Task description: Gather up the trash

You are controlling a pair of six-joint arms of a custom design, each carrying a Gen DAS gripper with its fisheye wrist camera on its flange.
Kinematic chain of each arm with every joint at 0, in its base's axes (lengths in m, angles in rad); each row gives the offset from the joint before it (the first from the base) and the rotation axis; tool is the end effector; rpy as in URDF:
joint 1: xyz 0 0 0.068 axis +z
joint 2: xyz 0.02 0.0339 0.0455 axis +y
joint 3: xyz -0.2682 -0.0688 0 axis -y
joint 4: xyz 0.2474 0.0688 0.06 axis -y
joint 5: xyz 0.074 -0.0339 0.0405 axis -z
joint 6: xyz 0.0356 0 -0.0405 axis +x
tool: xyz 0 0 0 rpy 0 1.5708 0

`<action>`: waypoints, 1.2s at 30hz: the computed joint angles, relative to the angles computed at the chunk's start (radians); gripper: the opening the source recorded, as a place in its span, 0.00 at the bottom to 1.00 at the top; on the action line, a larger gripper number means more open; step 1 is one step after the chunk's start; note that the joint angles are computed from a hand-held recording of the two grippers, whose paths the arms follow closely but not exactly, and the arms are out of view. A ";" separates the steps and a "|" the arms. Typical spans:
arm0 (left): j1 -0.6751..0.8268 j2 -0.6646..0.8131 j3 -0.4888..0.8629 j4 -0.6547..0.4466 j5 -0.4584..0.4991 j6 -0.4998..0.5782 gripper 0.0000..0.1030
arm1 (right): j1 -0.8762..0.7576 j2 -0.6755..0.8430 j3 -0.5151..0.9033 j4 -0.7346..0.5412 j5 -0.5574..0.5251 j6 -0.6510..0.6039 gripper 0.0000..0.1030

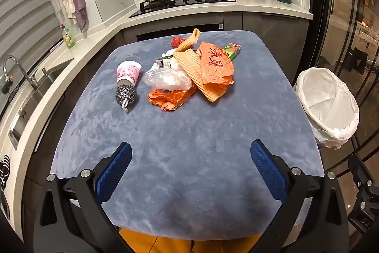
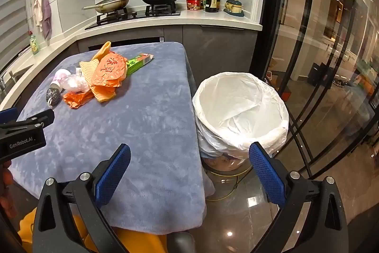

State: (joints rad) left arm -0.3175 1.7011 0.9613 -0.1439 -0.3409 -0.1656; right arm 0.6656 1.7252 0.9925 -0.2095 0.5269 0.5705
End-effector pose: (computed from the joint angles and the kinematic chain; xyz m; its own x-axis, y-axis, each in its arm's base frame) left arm 0.3327 -0.0968 0.1738 -0.7397 0.0795 -0.6682 -0.0296 0.9882 0.1504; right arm 0.2839 0.2001 0.1729 -0.6981 0.0454 -0.7145 0.0901 0.9956 -0.0248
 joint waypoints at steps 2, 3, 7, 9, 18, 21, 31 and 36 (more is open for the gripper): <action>-0.002 -0.002 -0.006 0.011 -0.009 0.004 0.93 | 0.002 -0.004 -0.005 0.003 0.002 0.004 0.93; -0.003 -0.003 -0.006 0.011 -0.009 0.003 0.93 | 0.002 -0.005 -0.005 0.001 0.000 0.004 0.93; -0.005 0.000 -0.003 0.005 -0.009 0.008 0.93 | 0.003 -0.007 -0.010 0.004 0.001 0.002 0.93; -0.006 -0.001 -0.004 0.005 -0.006 0.010 0.93 | 0.010 -0.006 0.005 -0.013 0.006 0.010 0.93; -0.002 0.000 -0.001 0.002 -0.006 0.004 0.93 | 0.004 -0.013 -0.015 0.007 0.000 0.000 0.93; -0.002 -0.001 -0.001 0.001 -0.006 0.006 0.93 | 0.001 -0.014 -0.017 0.010 -0.001 -0.003 0.93; -0.022 -0.007 -0.014 0.008 -0.017 -0.010 0.93 | 0.006 -0.015 -0.013 0.006 0.001 0.000 0.93; -0.016 -0.003 0.000 0.001 -0.012 -0.005 0.93 | 0.004 -0.014 -0.010 0.003 0.000 0.000 0.93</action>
